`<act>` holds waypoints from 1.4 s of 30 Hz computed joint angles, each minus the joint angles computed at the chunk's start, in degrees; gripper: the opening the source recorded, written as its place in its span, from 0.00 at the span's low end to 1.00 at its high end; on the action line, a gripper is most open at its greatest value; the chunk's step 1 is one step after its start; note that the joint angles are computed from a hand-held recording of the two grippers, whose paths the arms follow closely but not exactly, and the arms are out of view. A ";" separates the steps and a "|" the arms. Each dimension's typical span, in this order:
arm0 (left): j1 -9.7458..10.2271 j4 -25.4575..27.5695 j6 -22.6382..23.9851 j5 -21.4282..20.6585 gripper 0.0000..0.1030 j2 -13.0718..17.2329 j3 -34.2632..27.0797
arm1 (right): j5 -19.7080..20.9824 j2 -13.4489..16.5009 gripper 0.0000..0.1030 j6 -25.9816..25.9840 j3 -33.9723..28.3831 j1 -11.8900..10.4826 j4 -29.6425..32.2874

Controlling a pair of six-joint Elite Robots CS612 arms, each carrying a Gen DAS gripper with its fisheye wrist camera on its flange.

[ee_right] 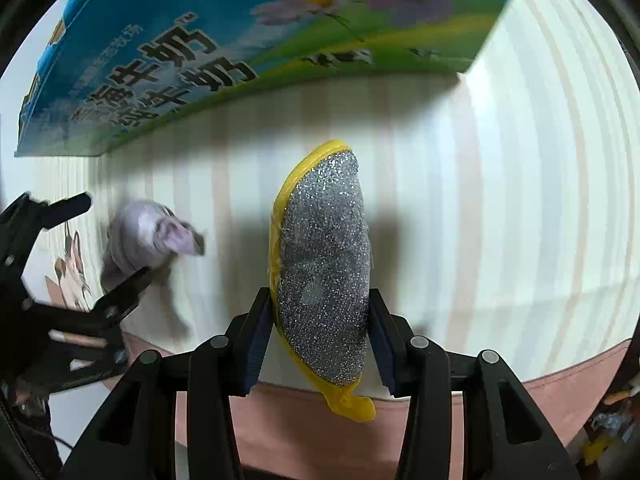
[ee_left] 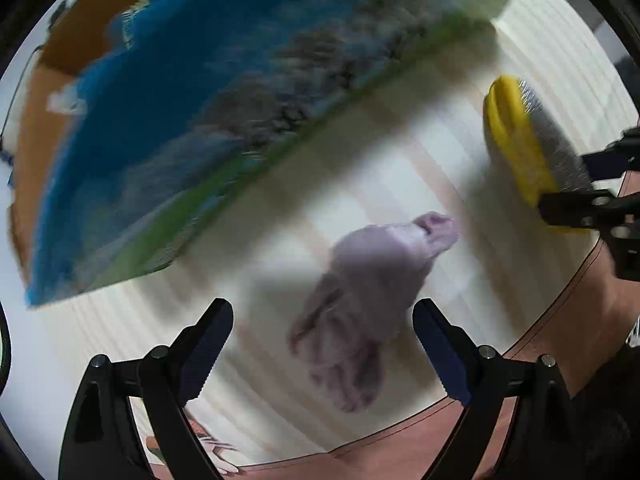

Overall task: Organize soft objects
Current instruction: 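Grasp the yellow scrub sponge with the right tool while the left tool grasps the lilac cloth, then drop the sponge and cloth into the box and open both tools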

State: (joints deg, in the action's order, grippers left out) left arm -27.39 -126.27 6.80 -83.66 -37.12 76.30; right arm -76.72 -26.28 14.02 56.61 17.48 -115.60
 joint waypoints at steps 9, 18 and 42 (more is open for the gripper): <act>3.20 6.90 -23.29 -16.55 0.54 1.88 -2.66 | -0.52 -0.76 0.47 -0.47 0.84 -0.01 -0.43; 6.39 2.73 -38.15 -27.33 0.64 2.78 -1.99 | -2.90 2.08 0.56 -1.50 -5.24 0.27 4.01; 6.23 -11.76 -33.31 -14.30 0.31 -2.70 -6.15 | 1.26 -6.82 0.48 -0.31 0.05 -0.04 -13.96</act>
